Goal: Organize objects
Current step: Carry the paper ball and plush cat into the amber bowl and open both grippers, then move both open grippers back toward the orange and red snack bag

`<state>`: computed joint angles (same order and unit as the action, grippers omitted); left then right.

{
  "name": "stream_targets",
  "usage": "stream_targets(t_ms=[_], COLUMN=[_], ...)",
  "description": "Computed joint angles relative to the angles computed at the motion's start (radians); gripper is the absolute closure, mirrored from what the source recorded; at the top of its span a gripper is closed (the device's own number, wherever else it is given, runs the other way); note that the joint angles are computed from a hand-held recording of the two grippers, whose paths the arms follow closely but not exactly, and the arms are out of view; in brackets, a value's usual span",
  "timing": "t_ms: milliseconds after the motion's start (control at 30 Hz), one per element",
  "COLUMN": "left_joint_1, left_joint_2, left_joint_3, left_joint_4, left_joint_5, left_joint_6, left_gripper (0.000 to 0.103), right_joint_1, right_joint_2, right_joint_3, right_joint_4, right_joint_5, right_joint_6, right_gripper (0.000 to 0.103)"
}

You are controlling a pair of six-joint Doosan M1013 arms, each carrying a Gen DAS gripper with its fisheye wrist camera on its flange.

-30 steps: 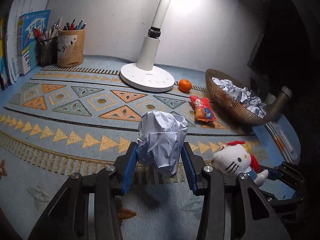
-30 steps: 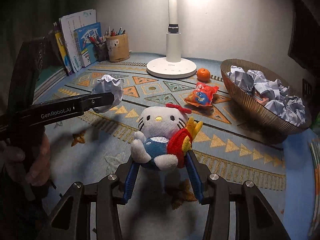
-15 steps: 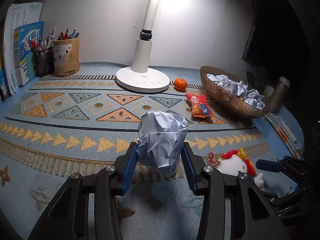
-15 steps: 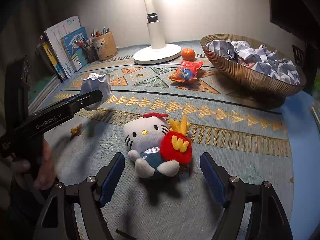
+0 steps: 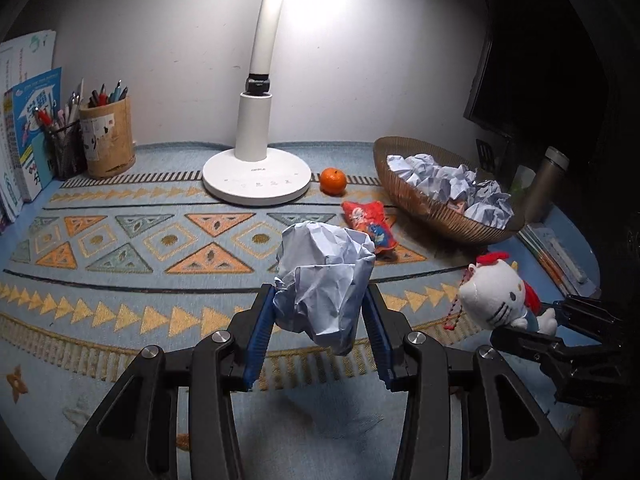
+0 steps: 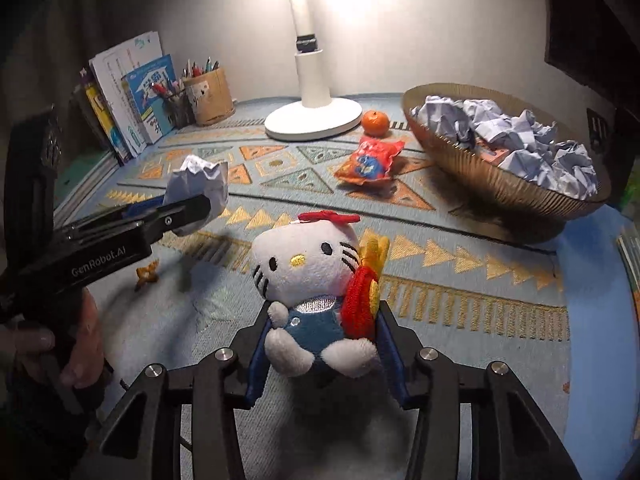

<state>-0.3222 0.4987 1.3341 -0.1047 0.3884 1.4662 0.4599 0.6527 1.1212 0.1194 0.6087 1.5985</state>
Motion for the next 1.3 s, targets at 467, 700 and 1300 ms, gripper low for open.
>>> stream_targets(t_ms=[467, 700, 1300], left_joint_1=[-0.053, -0.063, 0.046], left_joint_2=[0.289, 0.373, 0.070], left_joint_3=[-0.567, -0.695, -0.163], left_joint_4=[-0.181, -0.153, 0.135], left_joint_5=[0.208, 0.290, 0.018], left_joint_6=[0.186, 0.153, -0.219], left_gripper=[0.062, 0.009, 0.009], right_joint_1=[-0.123, -0.146, -0.045], right_joint_2=[0.065, 0.154, 0.011], right_joint_3=[-0.247, -0.361, -0.110], right_joint_4=[-0.291, -0.175, -0.094], right_joint_5=[0.006, 0.097, -0.075], right_joint_6=[0.528, 0.476, 0.370], right_gripper=[0.056, 0.038, 0.034])
